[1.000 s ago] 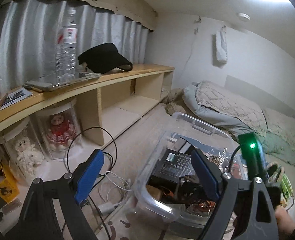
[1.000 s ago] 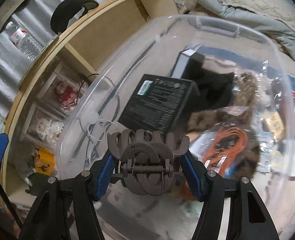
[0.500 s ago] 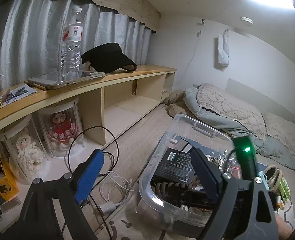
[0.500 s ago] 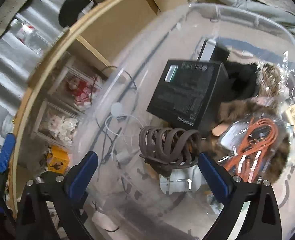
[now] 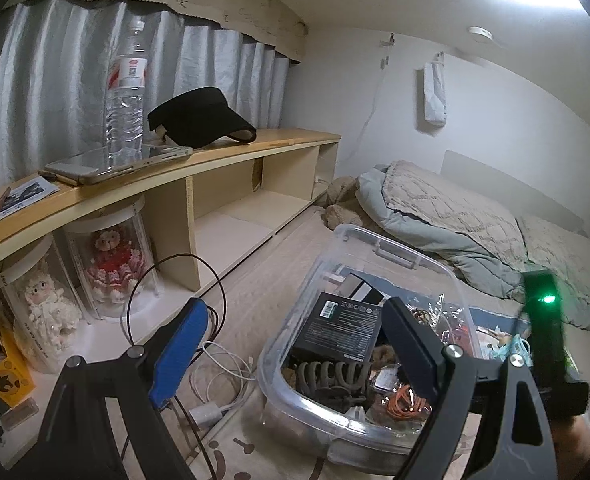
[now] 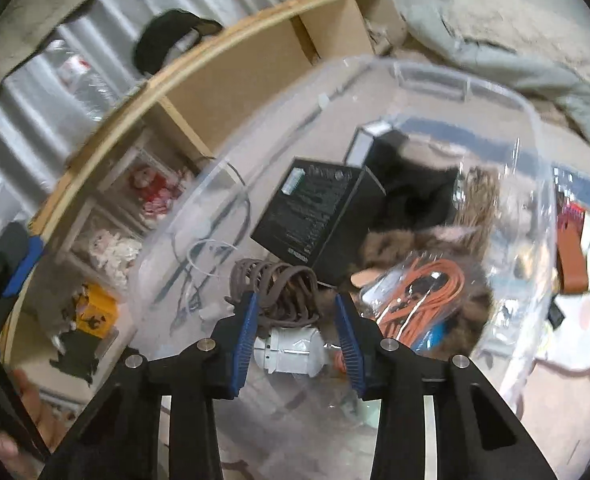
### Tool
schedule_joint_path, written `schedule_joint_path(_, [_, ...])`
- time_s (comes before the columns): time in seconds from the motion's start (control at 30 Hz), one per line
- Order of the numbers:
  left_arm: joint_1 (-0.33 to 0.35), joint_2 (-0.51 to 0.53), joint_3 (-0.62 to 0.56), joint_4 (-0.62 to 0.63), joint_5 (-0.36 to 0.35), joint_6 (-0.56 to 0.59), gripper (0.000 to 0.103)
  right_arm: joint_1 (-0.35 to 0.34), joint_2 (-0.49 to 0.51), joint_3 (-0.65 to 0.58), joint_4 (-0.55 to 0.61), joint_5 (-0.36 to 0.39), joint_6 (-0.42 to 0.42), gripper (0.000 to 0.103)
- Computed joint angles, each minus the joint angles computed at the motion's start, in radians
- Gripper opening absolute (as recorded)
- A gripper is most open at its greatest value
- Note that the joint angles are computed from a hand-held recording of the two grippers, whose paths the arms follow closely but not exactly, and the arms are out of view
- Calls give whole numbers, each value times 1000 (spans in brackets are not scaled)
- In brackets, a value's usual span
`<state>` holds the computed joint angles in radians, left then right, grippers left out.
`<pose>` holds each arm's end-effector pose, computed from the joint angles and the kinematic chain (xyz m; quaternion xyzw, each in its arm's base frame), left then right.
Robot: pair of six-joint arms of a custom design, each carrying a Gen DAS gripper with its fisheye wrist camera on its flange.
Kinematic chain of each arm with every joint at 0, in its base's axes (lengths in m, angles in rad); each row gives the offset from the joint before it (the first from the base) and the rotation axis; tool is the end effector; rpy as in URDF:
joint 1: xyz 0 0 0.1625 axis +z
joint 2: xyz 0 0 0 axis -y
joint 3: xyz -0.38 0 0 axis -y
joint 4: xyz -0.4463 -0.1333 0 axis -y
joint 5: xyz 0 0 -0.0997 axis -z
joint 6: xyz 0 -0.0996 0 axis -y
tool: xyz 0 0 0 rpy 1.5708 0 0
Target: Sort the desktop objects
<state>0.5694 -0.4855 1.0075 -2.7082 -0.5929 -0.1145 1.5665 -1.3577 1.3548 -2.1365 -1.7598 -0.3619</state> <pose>-0.5881 -0.6328 0.1294 0.2325 0.8210 -0.4638 0.2382 0.1117 -0.6638 0.5064 0.1439 -0.9450 0.2581 0.1399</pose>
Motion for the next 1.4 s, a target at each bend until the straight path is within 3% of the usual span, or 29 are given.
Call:
schedule_joint_path(0.07, [-3, 6, -7, 10, 0, -1, 89, -6, -24, 16, -23, 44, -44, 40])
schedule_joint_path(0.43, [-26, 22, -26, 60, -4, -16, 89, 6, -145, 100, -160, 98, -238, 41])
schedule_joint_path(0.47, [-28, 22, -25, 61, -3, -16, 89, 4, -157, 107, -169, 102, -242, 45])
schedule_joint_path(0.53, [-34, 24, -26, 66, 1, -18, 89, 2, -177, 121, -183, 111, -249, 78])
schedule_joint_path(0.63, [-43, 27, -28, 71, 0, -23, 90, 1, -210, 149, -227, 114, -282, 83])
schedule_joint_path(0.7, [-48, 32, -33, 69, 5, -24, 97, 0, -227, 161, -241, 105, -305, 84])
schedule_joint_path(0.83, [-61, 47, -41, 65, 19, -22, 102, -12, -266, 202, -300, 114, -349, 103])
schedule_joint_path(1.07, [-84, 56, -36, 99, 24, -36, 103, -41, -312, 247, -374, 131, -411, 103])
schedule_joint_path(1.4, [-116, 99, -66, 66, 35, 35, 103, -87, -342, 238, -413, 150, -405, 103])
